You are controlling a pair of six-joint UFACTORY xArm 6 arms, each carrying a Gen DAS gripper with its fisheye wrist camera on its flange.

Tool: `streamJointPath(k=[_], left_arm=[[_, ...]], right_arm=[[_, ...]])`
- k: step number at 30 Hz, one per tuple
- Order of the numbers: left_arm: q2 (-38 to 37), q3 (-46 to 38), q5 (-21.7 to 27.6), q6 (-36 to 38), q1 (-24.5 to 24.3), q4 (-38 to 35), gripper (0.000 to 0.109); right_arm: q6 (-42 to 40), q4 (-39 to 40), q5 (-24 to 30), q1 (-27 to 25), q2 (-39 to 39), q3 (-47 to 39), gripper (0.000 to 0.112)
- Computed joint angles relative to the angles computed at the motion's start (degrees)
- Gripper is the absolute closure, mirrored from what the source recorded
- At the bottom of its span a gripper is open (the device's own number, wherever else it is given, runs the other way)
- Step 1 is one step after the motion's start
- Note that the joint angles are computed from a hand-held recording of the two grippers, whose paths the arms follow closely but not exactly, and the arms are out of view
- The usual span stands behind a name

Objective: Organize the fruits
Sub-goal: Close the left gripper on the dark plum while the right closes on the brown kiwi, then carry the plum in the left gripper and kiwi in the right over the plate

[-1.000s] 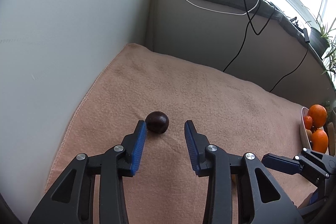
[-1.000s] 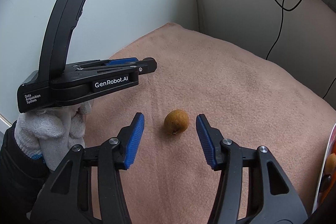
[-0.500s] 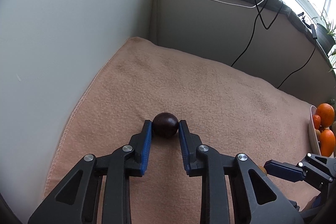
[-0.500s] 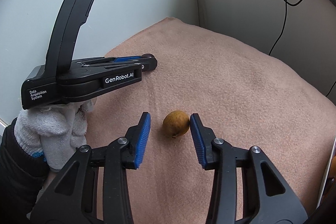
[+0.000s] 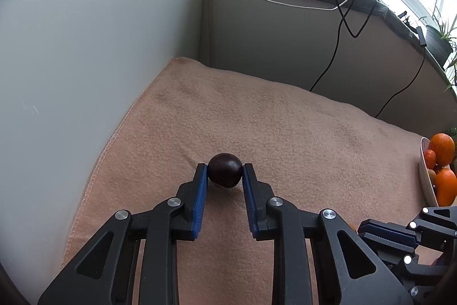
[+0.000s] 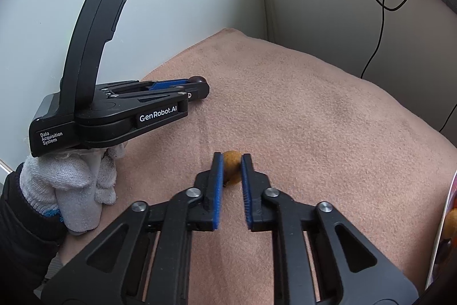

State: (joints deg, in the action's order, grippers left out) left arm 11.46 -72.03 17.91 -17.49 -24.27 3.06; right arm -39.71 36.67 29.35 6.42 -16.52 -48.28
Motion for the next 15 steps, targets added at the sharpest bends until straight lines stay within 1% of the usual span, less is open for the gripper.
streamJointPath(k=[1, 3, 5, 6, 7, 8, 9, 10, 13, 15], left_arm=[[-0.3, 0.3, -0.1, 0.6, 0.0, -0.9, 0.086], [-1.0, 1.0, -0.2, 0.0, -0.1, -0.2, 0.086], [-1.2, 1.2, -0.2, 0.0, -0.2, -0.2, 0.086], [-1.3, 1.3, -0.2, 0.3, -0.1, -0.6, 0.086], [-1.2, 1.3, -0.3, 0.5, -0.1, -0.8, 0.086], [-1.0, 1.0, -0.4, 0.8, 0.0, -0.9, 0.086], [-0.9, 1.0, -0.4, 1.2, 0.0, -1.3, 0.086], [-0.8, 0.9, -0.5, 1.6, 0.0, -1.8, 0.086], [-0.9, 1.1, -0.8, 1.5, 0.2, -1.8, 0.086], [-0.9, 1.3, -0.9, 1.4, 0.2, -1.7, 0.086]], right_arm=[[-0.1, 0.0, 0.2, -0.1, -0.3, 0.1, 0.103], [-0.6, 0.3, 2.3, -0.7, 0.2, -0.8, 0.103], [0.9, -1.7, 0.3, -0.3, 0.7, -0.6, 0.103], [0.6, -1.5, 0.7, -0.4, 1.0, -0.8, 0.101], [0.3, -1.0, 0.8, -0.5, 1.1, -0.8, 0.089], [0.6, -1.3, 0.7, -0.2, 1.4, -0.9, 0.081], [1.2, -2.0, 0.7, -0.1, 1.4, -1.0, 0.063], [0.8, -1.6, 0.2, 0.2, 1.4, -0.8, 0.057], [0.3, -1.8, 0.4, 1.1, 1.8, -1.0, 0.058], [1.7, -4.0, -0.7, 1.8, 2.4, -0.9, 0.059]])
